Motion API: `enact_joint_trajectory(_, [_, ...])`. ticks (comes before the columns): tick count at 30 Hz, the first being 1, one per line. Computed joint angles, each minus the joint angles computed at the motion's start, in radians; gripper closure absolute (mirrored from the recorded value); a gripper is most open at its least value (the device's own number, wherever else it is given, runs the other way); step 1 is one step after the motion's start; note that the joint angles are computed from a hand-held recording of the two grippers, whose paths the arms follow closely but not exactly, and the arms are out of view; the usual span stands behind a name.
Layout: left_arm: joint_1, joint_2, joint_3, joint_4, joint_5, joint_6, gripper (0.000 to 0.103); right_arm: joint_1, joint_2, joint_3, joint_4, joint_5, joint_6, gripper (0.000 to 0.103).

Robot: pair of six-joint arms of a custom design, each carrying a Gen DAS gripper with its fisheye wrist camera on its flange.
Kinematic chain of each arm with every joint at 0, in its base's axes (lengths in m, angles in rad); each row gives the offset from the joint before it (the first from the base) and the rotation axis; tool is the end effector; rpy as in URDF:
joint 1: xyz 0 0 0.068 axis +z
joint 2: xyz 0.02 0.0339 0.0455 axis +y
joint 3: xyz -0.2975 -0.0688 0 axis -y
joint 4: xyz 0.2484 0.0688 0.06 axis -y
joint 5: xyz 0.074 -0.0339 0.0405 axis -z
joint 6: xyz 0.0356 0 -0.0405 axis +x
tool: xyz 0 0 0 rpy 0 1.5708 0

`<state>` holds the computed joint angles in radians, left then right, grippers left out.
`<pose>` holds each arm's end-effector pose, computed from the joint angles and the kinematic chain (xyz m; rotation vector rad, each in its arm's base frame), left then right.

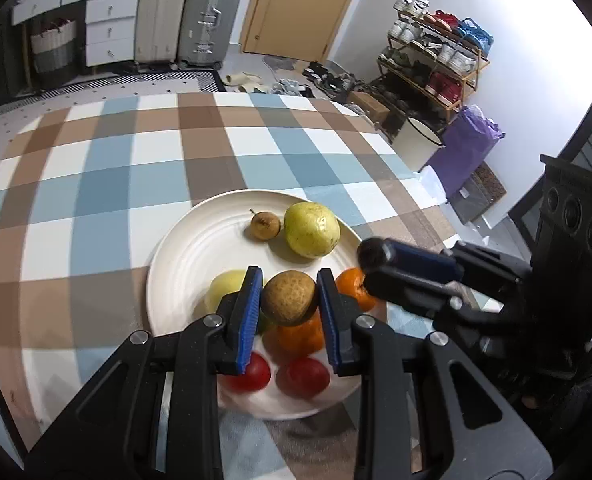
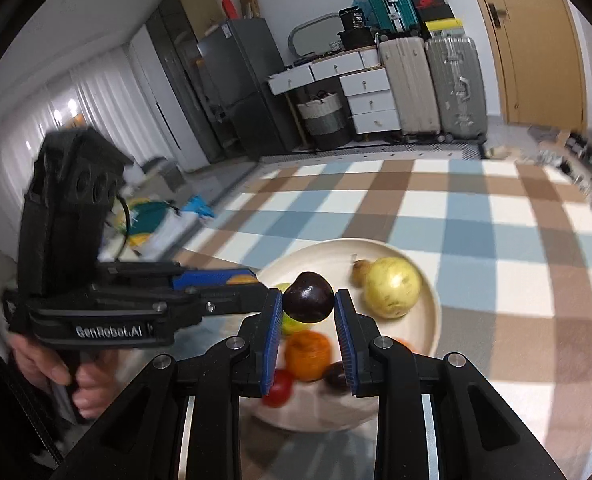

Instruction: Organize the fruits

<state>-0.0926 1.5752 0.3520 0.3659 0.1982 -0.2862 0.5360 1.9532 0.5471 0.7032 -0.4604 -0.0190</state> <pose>0.2320 -0.0286 0.1156 -0.1462 2.4435 -0.4105 0.2599 0.1728 0.0859 -0.8689 2.1400 0.7922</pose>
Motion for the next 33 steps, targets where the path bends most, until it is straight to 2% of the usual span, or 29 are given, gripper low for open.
enact_joint_trajectory(9, [0.004,0.158,0.102,0.035,0.031,0.032,0.078,-0.019,0.090,0.085,-0.047,-0.012,0.002,0.077])
enact_joint_trajectory(17, [0.006,0.202,0.140,0.054,0.053,0.040,0.078,-0.021,0.129,0.113,-0.062,0.009,-0.005,0.075])
enact_joint_trajectory(18, [0.002,0.196,0.140,0.054,0.052,0.041,0.078,-0.023,0.126,0.107,-0.055,0.000,-0.011,0.073])
enact_joint_trajectory(20, [-0.004,0.178,0.133,0.054,0.047,0.045,0.077,-0.025,0.113,0.083,-0.025,-0.004,-0.013,0.059])
enact_joint_trajectory(24, [-0.009,0.112,0.102,0.045,0.025,0.031,0.075,-0.039,0.072,0.026,0.027,0.000,-0.003,0.056])
enact_joint_trajectory(27, [-0.011,0.037,0.052,0.053,-0.005,0.010,0.069,-0.053,0.039,-0.026,0.082,-0.001,0.009,0.053])
enact_joint_trajectory(31, [-0.034,-0.099,-0.043,0.073,-0.063,-0.002,0.064,-0.064,-0.033,-0.130,0.188,-0.006,0.046,0.040])
enact_joint_trajectory(33, [-0.056,-0.181,-0.081,0.047,-0.114,-0.017,0.061,-0.063,-0.078,-0.179,0.236,-0.006,0.059,0.033])
